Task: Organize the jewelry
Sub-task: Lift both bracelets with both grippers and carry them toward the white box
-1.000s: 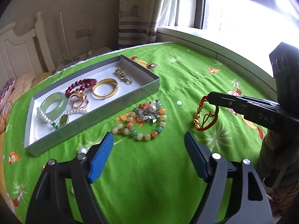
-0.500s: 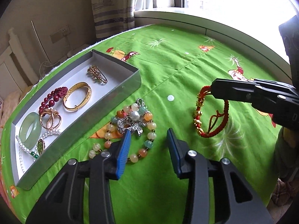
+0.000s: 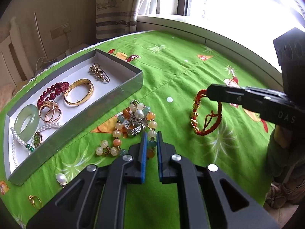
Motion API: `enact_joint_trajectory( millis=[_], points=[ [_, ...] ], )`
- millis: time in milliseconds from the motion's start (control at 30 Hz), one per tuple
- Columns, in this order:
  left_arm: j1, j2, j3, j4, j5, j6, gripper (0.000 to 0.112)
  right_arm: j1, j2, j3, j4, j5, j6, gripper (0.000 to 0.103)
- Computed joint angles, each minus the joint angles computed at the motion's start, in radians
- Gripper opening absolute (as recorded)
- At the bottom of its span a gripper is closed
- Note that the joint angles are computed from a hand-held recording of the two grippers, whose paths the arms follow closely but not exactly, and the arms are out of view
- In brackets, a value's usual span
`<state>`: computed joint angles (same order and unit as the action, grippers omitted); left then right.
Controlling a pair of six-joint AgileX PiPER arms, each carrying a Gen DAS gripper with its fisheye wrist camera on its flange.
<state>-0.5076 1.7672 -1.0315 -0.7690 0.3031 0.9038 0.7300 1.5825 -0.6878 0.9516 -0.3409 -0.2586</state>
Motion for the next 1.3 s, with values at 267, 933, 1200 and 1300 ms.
enact_joint_trajectory(
  millis=[267, 933, 1200, 1300],
  points=[
    [0.129, -0.075, -0.030, -0.196, 0.131, 0.109, 0.009, 0.008, -0.001, 0.003, 0.004, -0.007, -0.007, 0.009],
    [0.180, -0.134, -0.032, -0.213, 0.157, 0.116, 0.009, 0.041, -0.019, -0.025, 0.111, -0.014, -0.129, 0.009],
    [0.185, -0.155, -0.025, -0.199, 0.135, 0.103, 0.009, 0.063, -0.007, -0.095, 0.231, 0.000, -0.299, 0.009],
    [0.178, -0.162, -0.026, -0.165, 0.113, 0.069, 0.009, 0.070, 0.006, -0.127, 0.277, 0.004, -0.366, 0.009]
  ],
)
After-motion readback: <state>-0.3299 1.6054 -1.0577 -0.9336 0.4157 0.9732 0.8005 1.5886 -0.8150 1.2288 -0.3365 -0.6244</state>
